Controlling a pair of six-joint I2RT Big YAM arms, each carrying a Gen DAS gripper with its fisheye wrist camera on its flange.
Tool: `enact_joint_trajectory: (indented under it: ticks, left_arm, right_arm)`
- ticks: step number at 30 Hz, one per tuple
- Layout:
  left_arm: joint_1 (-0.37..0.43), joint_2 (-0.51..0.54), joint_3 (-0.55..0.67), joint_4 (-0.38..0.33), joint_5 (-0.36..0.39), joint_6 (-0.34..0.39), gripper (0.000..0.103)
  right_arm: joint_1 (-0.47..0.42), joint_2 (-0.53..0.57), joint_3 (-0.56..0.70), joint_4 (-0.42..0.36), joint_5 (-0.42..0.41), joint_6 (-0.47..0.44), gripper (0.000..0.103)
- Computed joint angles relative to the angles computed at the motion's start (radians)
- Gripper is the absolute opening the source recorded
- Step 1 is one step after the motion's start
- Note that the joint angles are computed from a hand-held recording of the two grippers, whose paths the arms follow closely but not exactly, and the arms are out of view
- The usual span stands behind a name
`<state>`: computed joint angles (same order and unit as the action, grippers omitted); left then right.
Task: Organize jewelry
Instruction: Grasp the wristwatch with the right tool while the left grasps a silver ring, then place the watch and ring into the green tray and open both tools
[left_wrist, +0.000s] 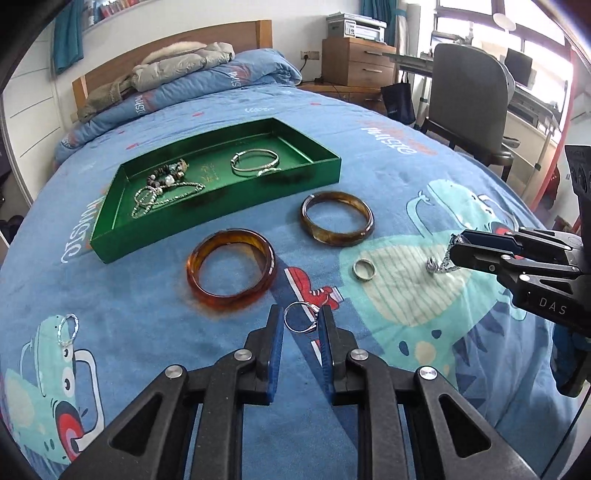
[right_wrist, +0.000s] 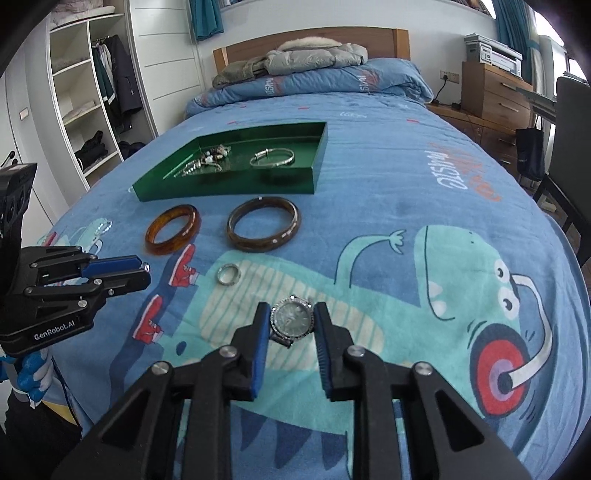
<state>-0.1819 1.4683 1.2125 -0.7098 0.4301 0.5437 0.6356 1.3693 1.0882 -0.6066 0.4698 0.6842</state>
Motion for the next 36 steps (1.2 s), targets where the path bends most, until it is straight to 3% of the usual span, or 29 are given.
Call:
enact_joint_trajectory:
  ticks: [7, 11, 15, 21, 27, 36]
  left_arm:
    - [0.056, 0.063, 0.163, -0.017, 0.049, -0.064, 0.019]
    - [0.070, 0.145, 0.308, -0.004, 0.052, -0.123, 0.019]
    - [0.062, 0.268, 0.478, -0.043, 0.035, -0.167, 0.019]
    - [0.035, 0.434, 0.628, -0.118, -0.038, -0.200, 0.019]
    - [0.025, 0.504, 0.658, -0.139, -0.087, -0.198, 0.019]
    - [0.028, 0.565, 0.729, -0.198, -0.114, -0.222, 0.019]
  right_arm:
    - [-0.016, 0.026, 0.126, 0.008, 0.044, -0.090, 0.022]
    - [-0.059, 0.101, 0.258, 0.022, 0.030, -0.171, 0.022]
    - [-0.116, 0.210, 0.415, 0.024, -0.021, -0.231, 0.022]
    - [-0.183, 0.406, 0.617, -0.045, -0.130, -0.217, 0.022]
    - [-0.216, 0.572, 0.770, -0.159, -0.187, -0.179, 0.022]
    - [-0.216, 0.635, 0.823, -0.253, -0.204, -0.141, 0.023]
